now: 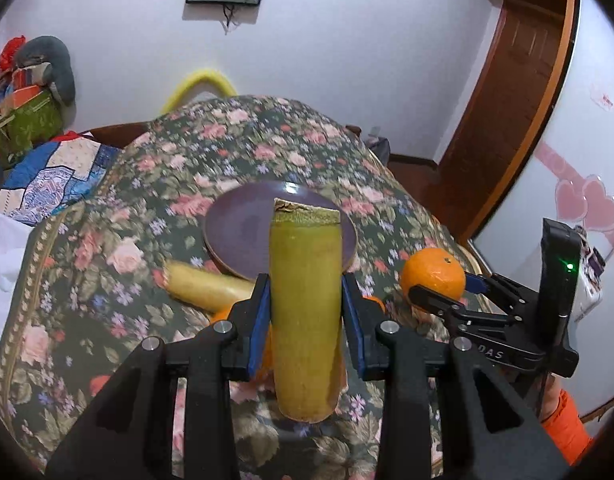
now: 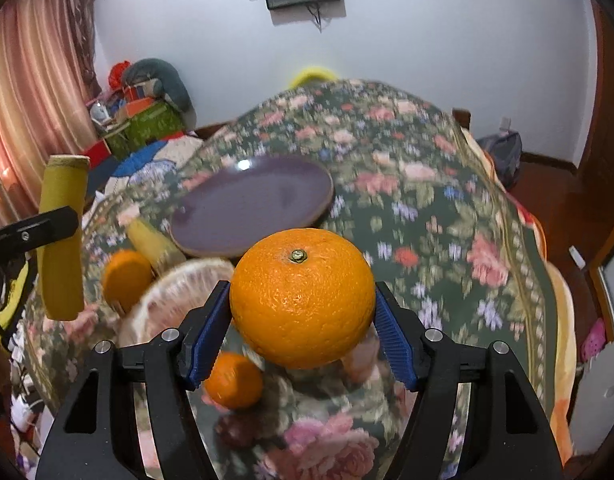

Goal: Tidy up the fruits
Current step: 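Carry the cylinder to the purple plate with the left gripper while the right carries the orange there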

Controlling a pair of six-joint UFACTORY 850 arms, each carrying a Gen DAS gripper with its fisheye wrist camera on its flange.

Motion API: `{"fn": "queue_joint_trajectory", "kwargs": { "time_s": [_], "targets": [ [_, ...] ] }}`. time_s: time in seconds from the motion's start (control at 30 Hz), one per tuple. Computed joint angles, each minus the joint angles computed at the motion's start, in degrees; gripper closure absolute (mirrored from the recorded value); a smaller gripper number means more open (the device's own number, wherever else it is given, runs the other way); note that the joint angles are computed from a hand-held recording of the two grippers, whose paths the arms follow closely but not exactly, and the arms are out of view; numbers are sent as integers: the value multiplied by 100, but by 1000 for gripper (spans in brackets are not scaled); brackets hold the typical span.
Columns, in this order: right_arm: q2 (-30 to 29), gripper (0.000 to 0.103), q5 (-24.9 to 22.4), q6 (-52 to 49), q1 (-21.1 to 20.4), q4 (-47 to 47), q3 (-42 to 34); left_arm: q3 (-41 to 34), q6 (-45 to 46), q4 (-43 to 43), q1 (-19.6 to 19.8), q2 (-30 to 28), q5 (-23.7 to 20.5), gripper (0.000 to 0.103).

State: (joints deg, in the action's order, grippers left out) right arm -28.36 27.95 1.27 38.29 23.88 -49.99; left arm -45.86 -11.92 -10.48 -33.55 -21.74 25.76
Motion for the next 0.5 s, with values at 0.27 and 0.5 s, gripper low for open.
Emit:
{"fn": "queue_joint_trajectory", "kwargs": {
  "time_s": [0.27, 0.5],
  "targets": [
    [0, 37, 156, -179, -83, -69, -341, -261, 428, -255, 180, -94, 31, 69],
    [-220, 37, 115, -562, -138, 61, -771, -722, 435, -109, 342, -464, -107, 69]
  ]
}}
